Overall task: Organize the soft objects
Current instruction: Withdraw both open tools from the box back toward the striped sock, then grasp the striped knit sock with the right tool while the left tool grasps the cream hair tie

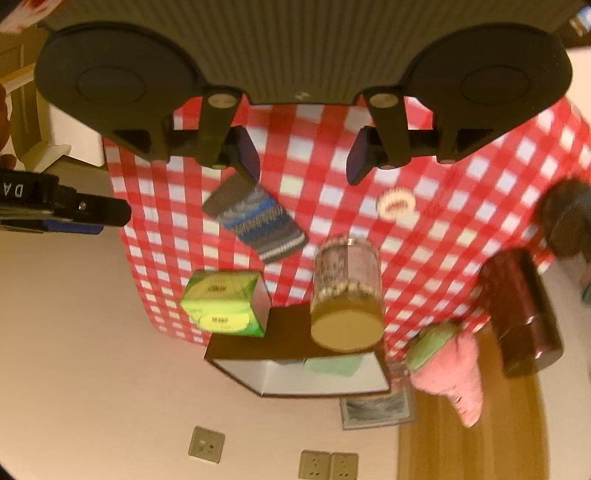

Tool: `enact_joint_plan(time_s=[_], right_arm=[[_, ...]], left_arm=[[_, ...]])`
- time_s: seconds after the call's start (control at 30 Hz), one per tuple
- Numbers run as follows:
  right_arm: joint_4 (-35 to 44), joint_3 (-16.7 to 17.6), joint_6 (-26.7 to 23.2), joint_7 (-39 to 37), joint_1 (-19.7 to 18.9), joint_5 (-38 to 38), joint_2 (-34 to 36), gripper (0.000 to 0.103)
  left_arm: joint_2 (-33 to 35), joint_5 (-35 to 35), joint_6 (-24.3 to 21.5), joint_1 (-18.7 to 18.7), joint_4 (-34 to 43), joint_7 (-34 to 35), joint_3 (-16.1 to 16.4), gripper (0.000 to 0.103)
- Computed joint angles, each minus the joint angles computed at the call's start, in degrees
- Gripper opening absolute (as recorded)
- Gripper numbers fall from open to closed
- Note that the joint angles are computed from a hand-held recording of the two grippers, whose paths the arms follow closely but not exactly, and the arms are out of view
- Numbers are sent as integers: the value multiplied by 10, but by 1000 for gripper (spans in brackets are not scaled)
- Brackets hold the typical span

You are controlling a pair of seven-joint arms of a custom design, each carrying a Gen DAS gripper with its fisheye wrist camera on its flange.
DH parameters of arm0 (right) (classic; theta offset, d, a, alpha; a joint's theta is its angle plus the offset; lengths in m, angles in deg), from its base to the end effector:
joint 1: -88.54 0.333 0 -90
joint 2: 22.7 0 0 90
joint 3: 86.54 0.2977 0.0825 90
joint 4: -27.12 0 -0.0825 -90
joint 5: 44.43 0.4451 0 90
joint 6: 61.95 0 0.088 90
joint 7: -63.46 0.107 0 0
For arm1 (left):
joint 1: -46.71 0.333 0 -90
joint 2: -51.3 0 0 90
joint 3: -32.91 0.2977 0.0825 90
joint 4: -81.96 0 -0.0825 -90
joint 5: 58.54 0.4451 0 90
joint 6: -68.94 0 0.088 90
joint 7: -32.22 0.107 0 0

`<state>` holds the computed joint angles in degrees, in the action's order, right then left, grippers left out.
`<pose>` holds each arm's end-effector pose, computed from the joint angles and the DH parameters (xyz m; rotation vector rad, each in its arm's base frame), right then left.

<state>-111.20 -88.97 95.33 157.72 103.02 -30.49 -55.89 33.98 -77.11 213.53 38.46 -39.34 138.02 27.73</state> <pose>0.4873 0.0915 0.5930 -1.5548 1.6304 -0.4488 0.5625 -0.1358 0.5892 -1.5536 2.1524 -0.9244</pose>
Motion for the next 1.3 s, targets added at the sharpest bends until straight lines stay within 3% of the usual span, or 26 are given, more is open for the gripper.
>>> enact_joint_plan(time_s=[0.17, 0.37, 0.67, 0.83, 1.03, 1.3], right_arm=[[-36, -13, -15, -20, 6, 9, -35, 64], [-35, -23, -22, -50, 16, 25, -16, 64], [41, -18, -36, -85, 7, 36, 105, 64], [115, -4, -43, -83, -16, 29, 197, 90], [206, 16, -54, -68, -39, 10, 304, 91], [264, 31, -49, -5, -43, -96, 381, 91]], left_arm=[[-45, 44, 2, 8, -54, -52, -16, 48], [-38, 75, 9, 8, -62, -73, -14, 48], [70, 85, 16, 18, 11, -53, -9, 48], [139, 78, 24, 31, 68, -27, -13, 49], [206, 86, 25, 51, 121, -27, -19, 49], [252, 86, 24, 68, 160, -11, -26, 50]])
